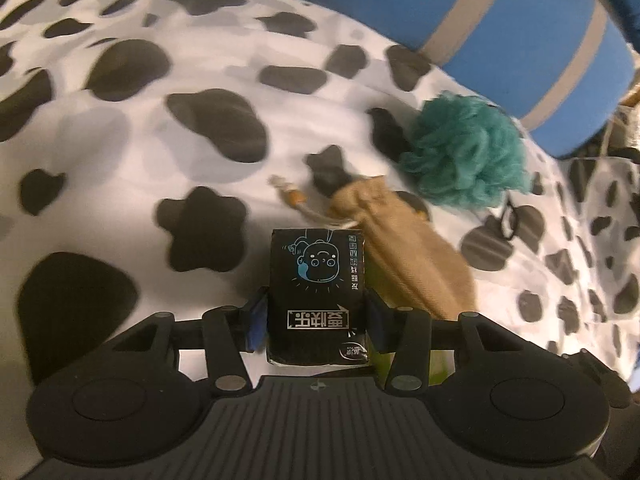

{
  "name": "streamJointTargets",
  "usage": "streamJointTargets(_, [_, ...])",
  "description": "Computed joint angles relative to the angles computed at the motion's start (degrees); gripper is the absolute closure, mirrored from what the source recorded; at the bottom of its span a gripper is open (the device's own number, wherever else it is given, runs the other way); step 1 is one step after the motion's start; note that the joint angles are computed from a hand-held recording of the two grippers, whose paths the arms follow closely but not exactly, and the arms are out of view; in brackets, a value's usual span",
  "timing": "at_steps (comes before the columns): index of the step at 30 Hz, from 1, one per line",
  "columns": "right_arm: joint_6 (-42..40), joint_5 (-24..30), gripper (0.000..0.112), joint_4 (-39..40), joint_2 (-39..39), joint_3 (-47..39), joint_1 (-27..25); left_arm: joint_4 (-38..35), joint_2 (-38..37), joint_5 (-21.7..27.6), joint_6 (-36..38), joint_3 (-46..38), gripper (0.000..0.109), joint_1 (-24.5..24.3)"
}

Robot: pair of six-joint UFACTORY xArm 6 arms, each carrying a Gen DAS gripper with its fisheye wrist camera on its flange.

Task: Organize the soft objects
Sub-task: 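Grasp the black printed card pack with the left tool, then grasp the white strap with the right tool while the left tool holds the card pack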

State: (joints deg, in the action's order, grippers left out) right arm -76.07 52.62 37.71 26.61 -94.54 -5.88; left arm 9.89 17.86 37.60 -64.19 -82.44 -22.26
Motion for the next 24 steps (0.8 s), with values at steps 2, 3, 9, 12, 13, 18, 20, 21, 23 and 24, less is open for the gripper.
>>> streamJointTargets(2, [0.21, -0.07, 0.039, -0.04, 0.50, -0.42, 0.35, 1.13, -0.20, 2.19, -0.55, -0.67, 0.062, -0.02])
streamJointTargets(3, [0.17, -0.36, 0.044, -0.21, 0.62, -0.41, 0.59, 2.35, -0.44, 3.07, -0.98, -0.87, 0.062, -0.13])
streamJointTargets(9, [0.28, -4.27, 0.060, -3.09, 0.93, 0.85, 2.09, 9.28, -0.98, 6.72, -2.95, -2.44, 0.062, -1.12])
streamJointTargets(12, [1.17, -2.23, 0.083, -3.51, 1.68, -0.33, 1.74, 9.98, -1.03, 6.16, -2.61, -2.46, 0.062, -1.21])
streamJointTargets(13, [1.96, -1.38, 0.102, -3.72, 1.81, -0.78, 1.62, 9.92, -1.06, 5.71, -2.49, -2.35, 0.062, -1.20])
streamJointTargets(18, [4.70, -1.07, 0.108, -4.96, 1.93, -1.43, 1.47, 10.46, -0.94, 5.31, -1.90, -2.44, 0.062, -1.48])
streamJointTargets(20, [5.19, -1.46, 0.109, -5.11, 1.86, -1.42, 1.36, 10.98, -1.16, 5.23, -2.13, -2.21, 0.062, -1.54])
streamJointTargets(21, [5.30, -1.79, 0.109, -5.02, 1.76, -1.25, 1.30, 11.19, -1.26, 5.15, -2.27, -2.09, 0.062, -1.56])
streamJointTargets(23, [5.74, -2.25, 0.109, -5.00, 1.68, -1.10, 1.17, 11.36, -1.34, 5.08, -2.35, -1.98, 0.062, -1.60])
streamJointTargets(24, [5.99, -2.71, 0.109, -5.02, 1.57, -0.92, 1.15, 11.42, -1.39, 4.95, -2.31, -1.90, 0.062, -1.61])
